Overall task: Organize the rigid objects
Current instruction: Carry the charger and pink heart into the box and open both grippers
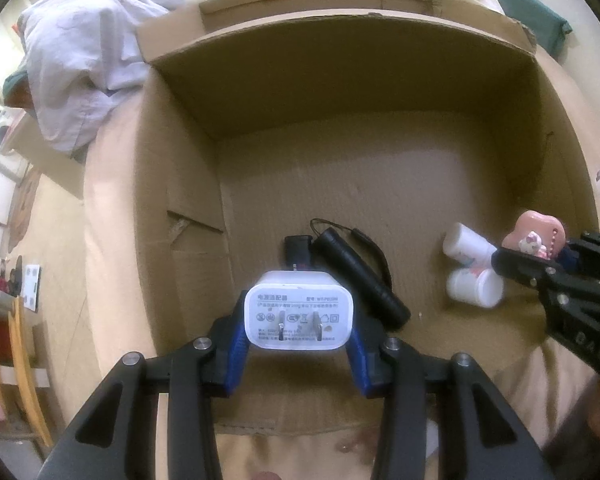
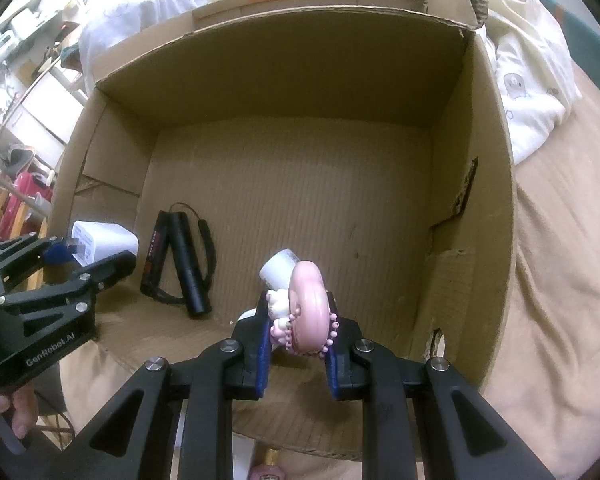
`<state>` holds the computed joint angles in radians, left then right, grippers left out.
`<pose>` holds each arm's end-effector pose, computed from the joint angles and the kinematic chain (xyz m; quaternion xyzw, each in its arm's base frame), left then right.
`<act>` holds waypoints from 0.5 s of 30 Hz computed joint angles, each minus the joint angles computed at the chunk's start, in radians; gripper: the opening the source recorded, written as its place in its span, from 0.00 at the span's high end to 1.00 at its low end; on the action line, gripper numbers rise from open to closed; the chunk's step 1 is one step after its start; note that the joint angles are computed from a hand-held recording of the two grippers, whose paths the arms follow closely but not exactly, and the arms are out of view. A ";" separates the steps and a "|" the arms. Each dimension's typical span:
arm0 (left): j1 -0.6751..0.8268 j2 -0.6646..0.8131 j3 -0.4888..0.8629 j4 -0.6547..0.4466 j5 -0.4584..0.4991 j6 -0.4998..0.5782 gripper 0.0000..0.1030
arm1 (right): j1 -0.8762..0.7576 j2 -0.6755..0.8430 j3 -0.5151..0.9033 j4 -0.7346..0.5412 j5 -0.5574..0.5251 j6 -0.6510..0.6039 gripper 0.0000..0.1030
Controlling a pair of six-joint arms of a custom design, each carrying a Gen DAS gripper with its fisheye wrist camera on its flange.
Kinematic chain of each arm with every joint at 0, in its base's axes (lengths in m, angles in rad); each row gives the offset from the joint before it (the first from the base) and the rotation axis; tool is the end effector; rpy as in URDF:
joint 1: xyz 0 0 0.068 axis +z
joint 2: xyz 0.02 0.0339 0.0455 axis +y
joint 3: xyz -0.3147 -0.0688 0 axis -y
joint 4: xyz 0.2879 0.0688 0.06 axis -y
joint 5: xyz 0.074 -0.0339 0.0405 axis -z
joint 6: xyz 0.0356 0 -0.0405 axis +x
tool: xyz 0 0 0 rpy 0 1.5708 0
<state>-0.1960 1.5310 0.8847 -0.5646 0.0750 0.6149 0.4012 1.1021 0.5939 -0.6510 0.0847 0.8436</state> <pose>0.3055 -0.0634 0.2000 0.3940 0.9008 0.0011 0.1826 0.1875 0.0763 0.2063 0.2230 0.9523 0.0854 0.1900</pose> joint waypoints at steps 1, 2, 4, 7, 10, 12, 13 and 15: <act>-0.003 0.002 0.002 0.001 -0.001 -0.003 0.62 | 0.000 0.000 0.000 0.000 0.000 0.000 0.78; -0.002 0.003 0.003 0.001 0.002 -0.004 0.62 | 0.000 0.000 -0.001 0.002 -0.001 0.000 0.78; 0.000 0.005 0.002 0.002 0.004 -0.003 0.62 | 0.002 0.001 -0.003 0.005 -0.001 0.003 0.78; 0.002 0.002 -0.001 0.004 0.008 -0.004 0.62 | 0.002 0.000 -0.003 0.006 -0.002 0.002 0.78; 0.006 0.000 0.005 -0.020 0.030 -0.001 0.31 | -0.001 -0.010 -0.007 0.019 -0.006 0.005 0.78; 0.008 -0.011 0.004 -0.023 0.047 -0.001 0.23 | -0.008 -0.027 -0.008 0.023 -0.006 0.009 0.76; 0.009 -0.018 0.004 -0.022 0.056 -0.004 0.22 | -0.011 -0.035 -0.007 0.024 -0.001 0.013 0.70; 0.016 -0.029 0.007 -0.027 0.079 -0.010 0.19 | -0.022 -0.073 -0.015 0.041 0.002 0.022 0.51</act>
